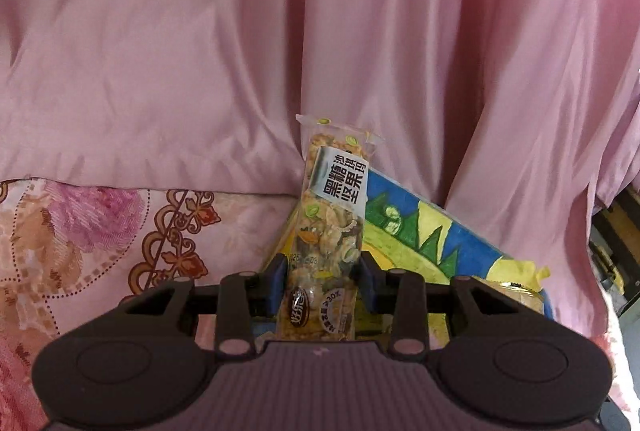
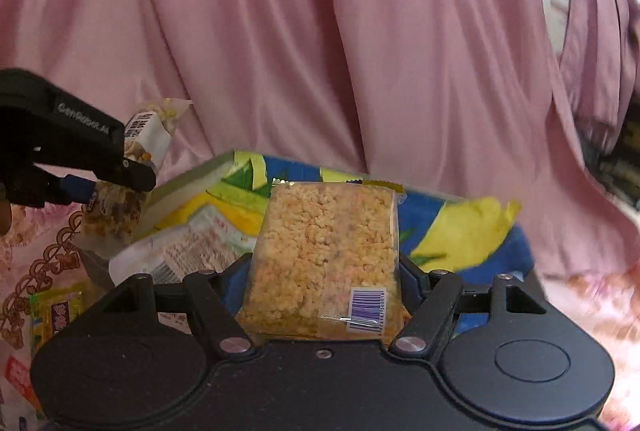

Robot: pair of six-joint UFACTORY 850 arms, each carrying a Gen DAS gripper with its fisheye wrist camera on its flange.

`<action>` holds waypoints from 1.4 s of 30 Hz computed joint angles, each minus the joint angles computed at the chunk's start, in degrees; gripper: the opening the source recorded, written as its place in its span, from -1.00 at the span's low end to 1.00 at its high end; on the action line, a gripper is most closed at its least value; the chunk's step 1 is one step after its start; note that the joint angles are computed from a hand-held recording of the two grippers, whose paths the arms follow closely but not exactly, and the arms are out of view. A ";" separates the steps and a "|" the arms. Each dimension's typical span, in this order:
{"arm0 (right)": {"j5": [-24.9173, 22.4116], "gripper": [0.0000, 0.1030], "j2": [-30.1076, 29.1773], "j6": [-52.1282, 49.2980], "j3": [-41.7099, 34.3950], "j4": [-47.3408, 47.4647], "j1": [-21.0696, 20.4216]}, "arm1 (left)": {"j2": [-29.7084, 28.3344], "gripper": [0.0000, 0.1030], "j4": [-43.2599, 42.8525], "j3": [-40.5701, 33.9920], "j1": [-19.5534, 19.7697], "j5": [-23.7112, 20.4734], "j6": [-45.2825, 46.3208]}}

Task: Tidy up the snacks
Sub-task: 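Lift both bags over the dinosaur tray and open both grippers to release them, then withdraw both tools from the tray back toward the remaining snacks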

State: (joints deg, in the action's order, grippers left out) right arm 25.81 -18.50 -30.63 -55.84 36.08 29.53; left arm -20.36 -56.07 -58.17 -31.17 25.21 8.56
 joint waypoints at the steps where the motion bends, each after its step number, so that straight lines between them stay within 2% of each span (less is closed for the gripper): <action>1: -0.53 0.42 -0.26 -0.37 -0.24 0.71 -0.07 | -0.25 -0.21 -0.87 -0.31 -0.05 -0.35 1.10; 6: -4.47 0.42 -0.95 3.29 -1.89 0.23 -1.31 | -2.07 -0.23 -4.05 -2.37 -0.22 -2.43 7.08; 11: -5.30 0.42 -0.99 3.27 -2.10 0.28 -1.86 | -3.12 -0.24 -6.12 -3.63 -0.39 -3.23 11.10; 14: -6.01 0.48 -0.37 2.68 -1.70 1.08 -1.76 | -2.62 -0.24 -6.80 -3.48 -0.35 -3.46 11.89; 17: -5.25 0.64 1.01 2.46 -0.59 1.16 -1.52 | -2.01 -0.22 -11.60 -3.49 -1.03 -2.14 17.11; 18: -4.45 0.69 1.76 2.03 0.00 1.42 -1.33 | -1.49 -0.19 -12.29 -3.27 -1.29 -1.80 18.08; 20: -2.91 0.77 3.27 0.97 1.08 2.13 -1.02 | -0.69 0.07 -12.81 -2.86 -2.03 -0.62 19.50; 24: 0.03 0.91 7.48 0.75 3.75 2.27 -0.41 | 1.89 0.36 -15.84 -1.63 -4.32 2.90 23.36; 26: 1.40 0.94 9.63 0.74 5.13 2.49 -0.11 | 3.58 0.61 -16.63 -0.57 -5.79 5.62 24.03; 32: 4.92 0.99 17.75 1.32 10.59 3.22 0.97 | 8.55 0.92 -20.83 1.68 -9.52 10.78 27.22; 35: 6.63 0.99 22.15 2.13 13.65 2.60 1.53 | 10.69 0.99 -22.83 2.61 -11.69 13.54 28.12; 42: 8.84 0.99 33.04 0.39 20.42 4.76 4.04 | 15.25 0.99 -26.16 5.84 -17.36 19.72 28.69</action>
